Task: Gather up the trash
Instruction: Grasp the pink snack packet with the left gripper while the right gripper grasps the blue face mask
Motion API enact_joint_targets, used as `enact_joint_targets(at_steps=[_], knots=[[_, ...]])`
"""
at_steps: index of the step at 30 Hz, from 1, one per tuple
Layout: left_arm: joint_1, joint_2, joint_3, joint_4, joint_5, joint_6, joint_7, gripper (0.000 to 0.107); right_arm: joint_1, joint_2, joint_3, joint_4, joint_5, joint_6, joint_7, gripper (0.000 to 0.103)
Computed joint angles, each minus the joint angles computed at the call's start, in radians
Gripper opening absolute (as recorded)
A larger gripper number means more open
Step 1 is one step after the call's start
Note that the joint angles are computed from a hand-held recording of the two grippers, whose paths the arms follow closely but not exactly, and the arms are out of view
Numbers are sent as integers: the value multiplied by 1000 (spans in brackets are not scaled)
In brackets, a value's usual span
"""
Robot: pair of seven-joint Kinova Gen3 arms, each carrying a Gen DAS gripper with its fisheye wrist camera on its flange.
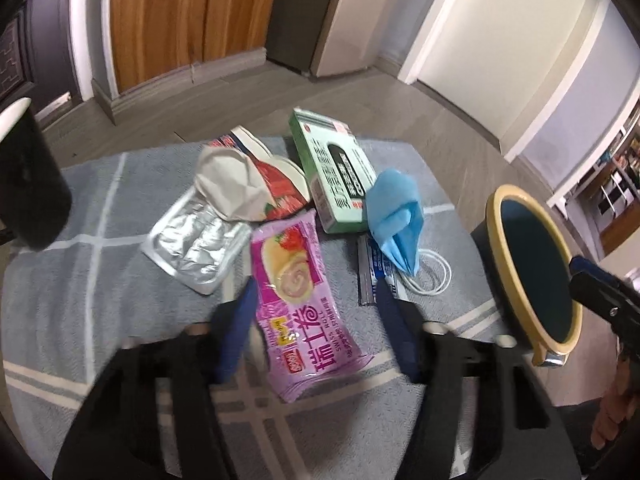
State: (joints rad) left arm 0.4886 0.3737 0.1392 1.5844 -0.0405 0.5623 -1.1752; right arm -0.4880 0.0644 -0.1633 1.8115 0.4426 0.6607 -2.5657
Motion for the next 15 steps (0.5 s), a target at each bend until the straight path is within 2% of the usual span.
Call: enact_joint_targets(at_steps=[4, 5, 9, 12, 15], knots=[[-1, 24, 8, -12, 4, 30, -14, 31, 0, 40, 1, -47, -31, 3, 65, 57], [-6, 24, 11, -8, 11, 31, -21, 24, 0, 54, 3, -62, -44, 2, 86, 57], [-40, 1, 26, 47, 59, -3, -52, 7, -10, 105, 16, -113, -87, -5, 151, 57], [-73, -35, 42, 101, 102, -44, -81, 2, -23, 157, 27, -163, -118, -5, 199, 57], [-101, -62, 57, 128, 136, -59, -119, 2, -42, 213, 45, -220, -138, 4, 229, 57]])
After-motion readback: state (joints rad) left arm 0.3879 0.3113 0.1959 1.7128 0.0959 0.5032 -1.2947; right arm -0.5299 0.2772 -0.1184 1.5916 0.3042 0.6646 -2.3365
